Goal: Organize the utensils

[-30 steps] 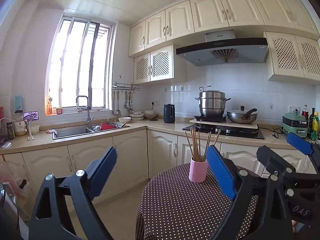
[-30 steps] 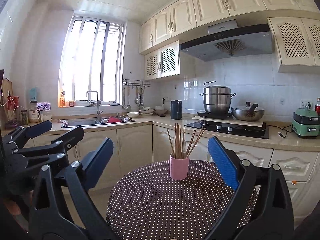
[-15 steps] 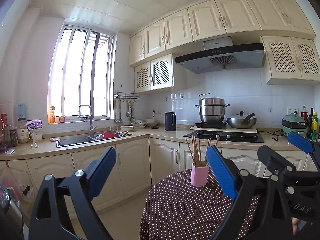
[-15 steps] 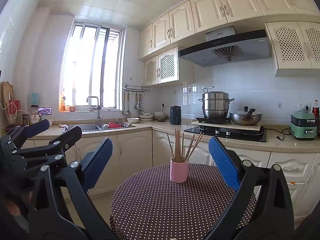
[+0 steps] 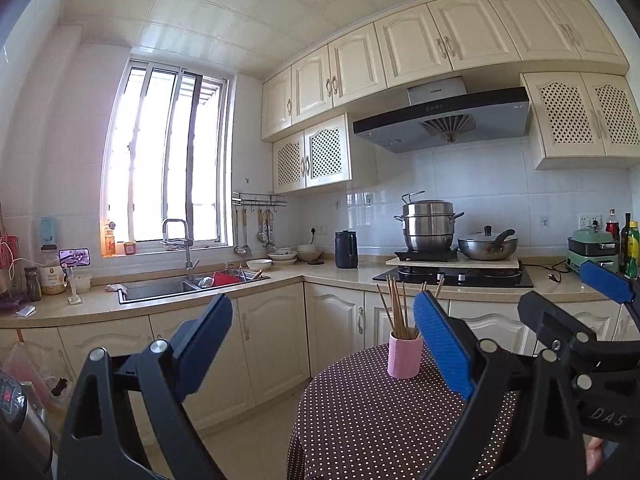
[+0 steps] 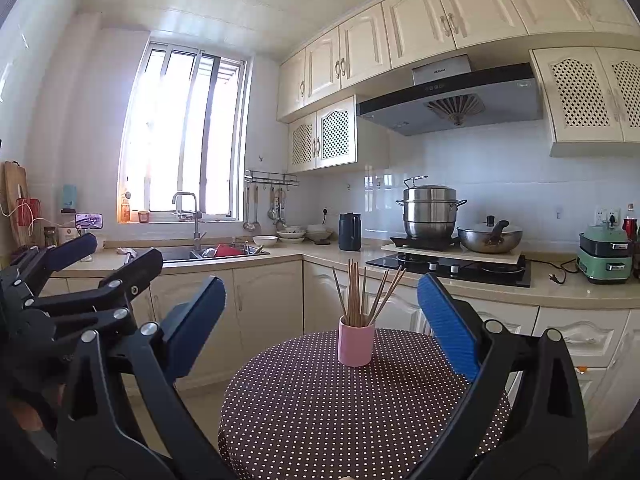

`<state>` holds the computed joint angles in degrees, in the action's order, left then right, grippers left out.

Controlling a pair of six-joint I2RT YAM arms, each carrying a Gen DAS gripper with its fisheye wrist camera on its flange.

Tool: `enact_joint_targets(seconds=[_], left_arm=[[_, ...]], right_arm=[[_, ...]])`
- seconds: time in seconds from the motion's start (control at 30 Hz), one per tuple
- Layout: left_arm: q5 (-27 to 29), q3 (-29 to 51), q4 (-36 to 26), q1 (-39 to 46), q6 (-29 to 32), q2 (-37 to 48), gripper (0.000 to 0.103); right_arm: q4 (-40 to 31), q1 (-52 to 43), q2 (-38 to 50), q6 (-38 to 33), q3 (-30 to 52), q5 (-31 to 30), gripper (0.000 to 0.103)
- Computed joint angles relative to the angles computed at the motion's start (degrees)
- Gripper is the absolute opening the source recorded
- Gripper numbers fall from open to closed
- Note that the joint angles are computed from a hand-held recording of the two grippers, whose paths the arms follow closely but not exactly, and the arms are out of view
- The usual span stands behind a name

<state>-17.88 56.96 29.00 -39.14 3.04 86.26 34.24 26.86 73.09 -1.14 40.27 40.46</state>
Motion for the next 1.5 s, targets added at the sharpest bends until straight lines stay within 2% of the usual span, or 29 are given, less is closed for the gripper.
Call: enact_joint_targets(seconds=[1.5], left_arm=[[0.0, 0.6, -0.2, 0.2, -0.1, 0.8, 0.09]], right_arm=[[-0.4, 0.8, -0.3, 0.2, -0.1, 0.8, 0.095]])
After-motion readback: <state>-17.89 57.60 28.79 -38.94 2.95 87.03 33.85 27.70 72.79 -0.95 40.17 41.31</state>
